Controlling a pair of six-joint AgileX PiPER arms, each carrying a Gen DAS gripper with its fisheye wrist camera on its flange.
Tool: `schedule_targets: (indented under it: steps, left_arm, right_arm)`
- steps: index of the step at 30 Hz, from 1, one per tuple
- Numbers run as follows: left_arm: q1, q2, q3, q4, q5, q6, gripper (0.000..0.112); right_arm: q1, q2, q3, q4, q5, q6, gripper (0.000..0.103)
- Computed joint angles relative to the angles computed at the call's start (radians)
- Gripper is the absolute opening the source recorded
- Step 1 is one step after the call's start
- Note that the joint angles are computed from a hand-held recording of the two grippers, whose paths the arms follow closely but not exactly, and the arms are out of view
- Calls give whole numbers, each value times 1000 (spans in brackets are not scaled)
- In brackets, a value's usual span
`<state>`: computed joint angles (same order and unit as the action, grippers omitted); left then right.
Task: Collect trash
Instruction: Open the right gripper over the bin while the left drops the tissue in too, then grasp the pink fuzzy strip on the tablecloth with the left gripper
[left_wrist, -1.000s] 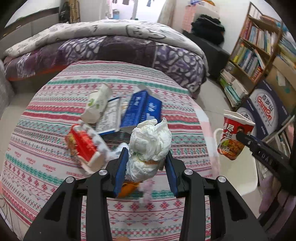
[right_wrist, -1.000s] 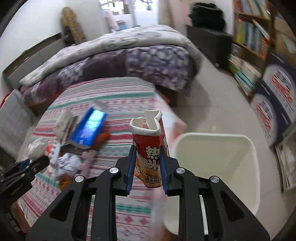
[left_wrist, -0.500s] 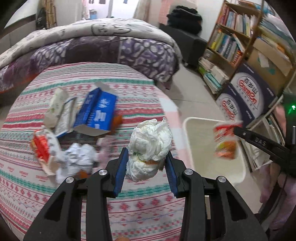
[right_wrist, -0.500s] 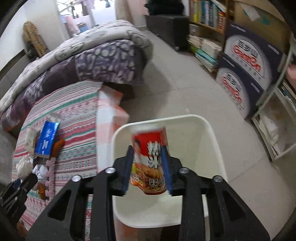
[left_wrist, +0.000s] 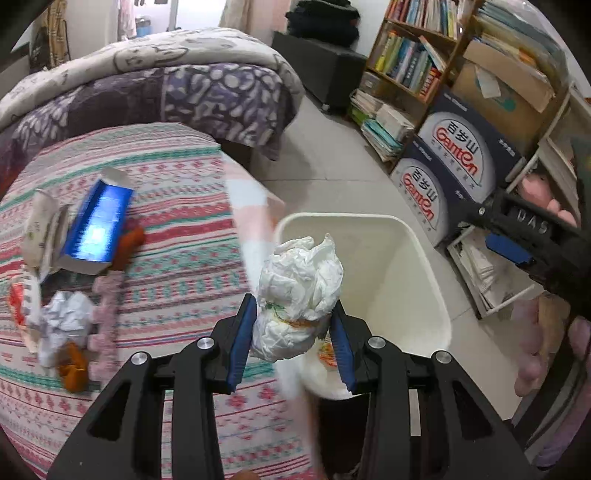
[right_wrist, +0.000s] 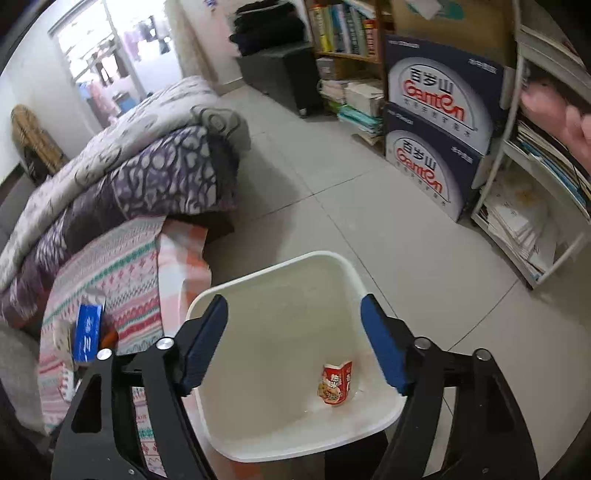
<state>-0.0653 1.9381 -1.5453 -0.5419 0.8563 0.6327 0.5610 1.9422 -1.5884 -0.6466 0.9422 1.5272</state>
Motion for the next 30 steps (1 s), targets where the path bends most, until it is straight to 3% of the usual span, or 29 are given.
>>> schedule_targets:
  steps: [5,7,8,9,17,23,30]
  left_arm:
    - [-64,9,-10,-5,-4,-23,40]
    - [-81,16,-24,-21,0,-24,53]
    - [-84,19,-31,-25,4,-24,68]
    - [-85,21,-35,-34,9,-19,74]
    - [-56,22,-27,77,-14,-46,75]
    - [-7,75,-41,363,-77,-207,75]
    - [70,233,-209,489,22,-306,75]
  right_arm:
    - [-19,-32,41,-6,-18,45,77]
    - [-22,-42,54,-8,-22,61,79]
    - [-21,-45,57,-9,-23,68,80]
    - [-22,-47,59,-9,-26,72,82]
    - [-8,-14,9,23,-40,27,88]
    - [22,71,-122,76,-8,-75,91]
    - [47,197,-314,153,62,-206,91]
